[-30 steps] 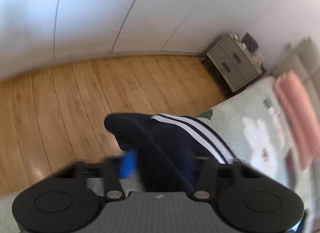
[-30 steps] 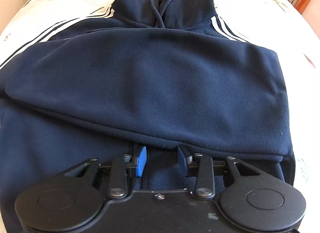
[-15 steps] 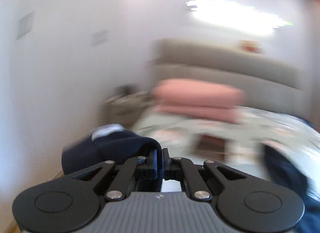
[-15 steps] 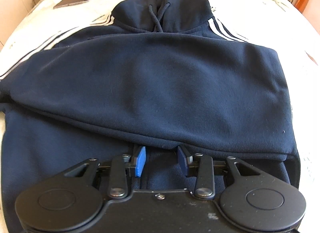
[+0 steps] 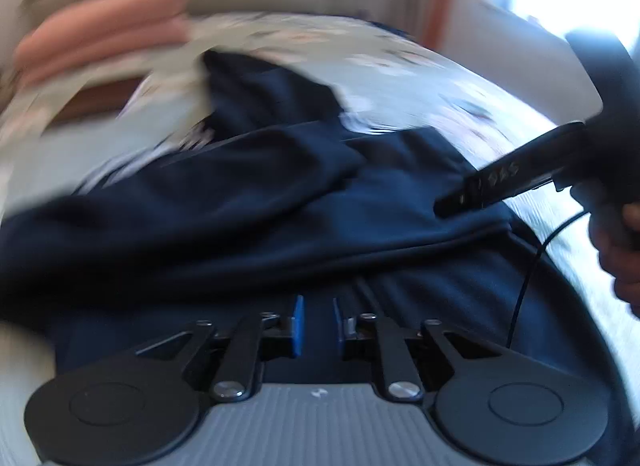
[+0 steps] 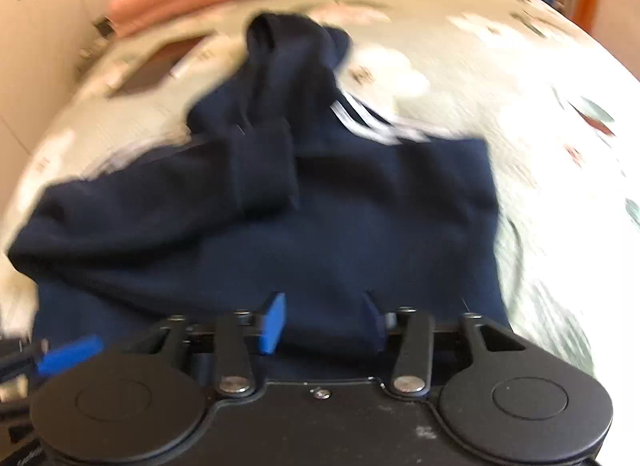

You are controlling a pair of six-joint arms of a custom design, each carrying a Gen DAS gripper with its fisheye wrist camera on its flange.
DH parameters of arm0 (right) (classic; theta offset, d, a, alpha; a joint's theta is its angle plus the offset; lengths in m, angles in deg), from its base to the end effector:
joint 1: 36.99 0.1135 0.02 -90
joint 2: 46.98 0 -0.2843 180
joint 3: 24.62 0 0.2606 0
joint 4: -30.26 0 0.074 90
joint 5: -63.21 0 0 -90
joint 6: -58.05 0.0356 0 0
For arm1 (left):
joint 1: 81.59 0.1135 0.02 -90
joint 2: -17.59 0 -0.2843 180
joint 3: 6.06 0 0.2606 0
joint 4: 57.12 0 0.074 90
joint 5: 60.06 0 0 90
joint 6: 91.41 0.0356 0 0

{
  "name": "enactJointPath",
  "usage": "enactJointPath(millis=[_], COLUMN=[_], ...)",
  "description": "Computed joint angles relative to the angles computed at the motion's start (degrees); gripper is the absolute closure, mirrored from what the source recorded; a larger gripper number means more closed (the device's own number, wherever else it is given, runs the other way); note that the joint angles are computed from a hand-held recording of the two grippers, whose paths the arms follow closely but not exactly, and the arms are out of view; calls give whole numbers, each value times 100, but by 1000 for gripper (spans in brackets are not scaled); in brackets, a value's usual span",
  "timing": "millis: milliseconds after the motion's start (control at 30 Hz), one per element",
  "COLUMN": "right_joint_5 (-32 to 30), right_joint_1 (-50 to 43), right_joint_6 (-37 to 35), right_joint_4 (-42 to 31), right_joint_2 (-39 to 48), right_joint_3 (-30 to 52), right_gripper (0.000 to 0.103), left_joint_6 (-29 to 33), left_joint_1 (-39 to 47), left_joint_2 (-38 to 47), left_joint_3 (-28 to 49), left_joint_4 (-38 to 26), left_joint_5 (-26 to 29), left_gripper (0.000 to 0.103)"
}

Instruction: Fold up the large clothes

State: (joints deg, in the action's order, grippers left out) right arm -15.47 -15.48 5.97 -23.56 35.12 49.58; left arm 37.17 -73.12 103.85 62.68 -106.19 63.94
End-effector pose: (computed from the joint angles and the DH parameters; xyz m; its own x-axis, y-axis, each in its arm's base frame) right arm 0.2730 0.1001 0.2634 -0.8141 0.3269 -0.4800 0.2881 0.9450 0.1548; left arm 0.2909 0.0232 0.2238 -0.6487 0.4261 -0.6306 0.6424 0.7509 -0.1534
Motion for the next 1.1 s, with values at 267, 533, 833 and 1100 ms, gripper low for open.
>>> enactJointPath(millis=[267,533,833,1100], right_joint_5=[-1115,-2247,-738,945], right_joint_1=[-909,-1291,-674,-1062], right_joint_6=[-149,-87,-1382,-1884], right_joint_4=[1964,2539,1961,361], right_joint_2=[1001,1888,401,-1117], right_joint_3=[147,318,475,-63], right_gripper=[25,34,90,31], left_joint_6=[-980,-1505,-2143,-2704], left_joint_1=[899,1601,1154,642], left_joint_2=[144,-43,-217,137], left_joint_3=[763,854,711,1254], left_joint_4=[-422,-712,-31,573], left_joint_5=[-339,-177,-382,-124], left_gripper=[73,64,65,64])
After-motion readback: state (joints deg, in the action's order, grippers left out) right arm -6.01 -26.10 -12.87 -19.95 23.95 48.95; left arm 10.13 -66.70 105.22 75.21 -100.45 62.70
